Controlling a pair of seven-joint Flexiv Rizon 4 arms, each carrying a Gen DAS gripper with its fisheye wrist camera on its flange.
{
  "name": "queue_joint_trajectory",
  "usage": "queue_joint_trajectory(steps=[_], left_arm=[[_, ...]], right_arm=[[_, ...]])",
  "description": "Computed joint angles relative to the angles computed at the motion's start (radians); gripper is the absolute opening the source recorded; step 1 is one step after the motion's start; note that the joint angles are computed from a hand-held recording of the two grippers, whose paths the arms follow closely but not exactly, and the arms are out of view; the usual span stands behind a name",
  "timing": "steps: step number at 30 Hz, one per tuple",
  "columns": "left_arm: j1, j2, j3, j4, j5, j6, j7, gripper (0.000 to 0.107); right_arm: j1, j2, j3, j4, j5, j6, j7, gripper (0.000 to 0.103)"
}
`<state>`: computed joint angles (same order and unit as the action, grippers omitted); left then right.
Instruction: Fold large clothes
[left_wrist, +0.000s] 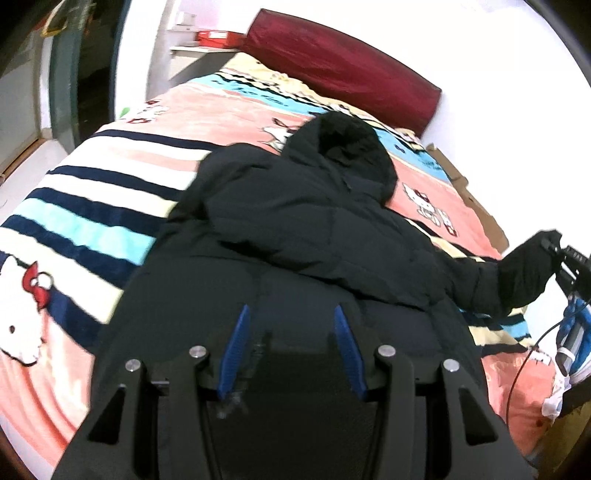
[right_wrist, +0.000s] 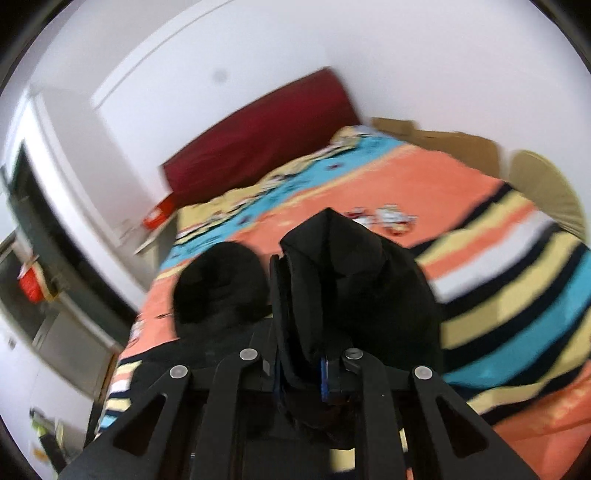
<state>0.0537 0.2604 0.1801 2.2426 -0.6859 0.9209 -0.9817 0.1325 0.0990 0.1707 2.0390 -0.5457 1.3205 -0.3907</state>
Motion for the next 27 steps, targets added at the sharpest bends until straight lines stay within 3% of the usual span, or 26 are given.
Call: queue_joint_trajectory(steps=[8,16,23,27], left_arm=[[0.067,-0.006,0.070,-0.006,-0.071,-0.031,0.083,0.046],[0.149,-0.050,0.097,-0.008,-0.134,-0.043,0.166,0.046],[0.218,-0.095,0.101,-0.016,-0.157,-0.077,0.188,0.046],[0.241,-0.103,0.096,-0.019,-0.154,-0.075,0.187,0.046]], right_arm=[[0.186,-0.200,0.014,-0.251,-0.052,-0.068,-0.018,0.015],[0.383,-0.421,0.007,-0.495,0.012,-0.195,-0.150,0.015],[0.491,-0.573,-0.005,-0.625,0.084,-0.324,-0.228,0.015],[0.532,-0.611,-0.021,-0.646,0.096,-0.383,-0.253,0.016]])
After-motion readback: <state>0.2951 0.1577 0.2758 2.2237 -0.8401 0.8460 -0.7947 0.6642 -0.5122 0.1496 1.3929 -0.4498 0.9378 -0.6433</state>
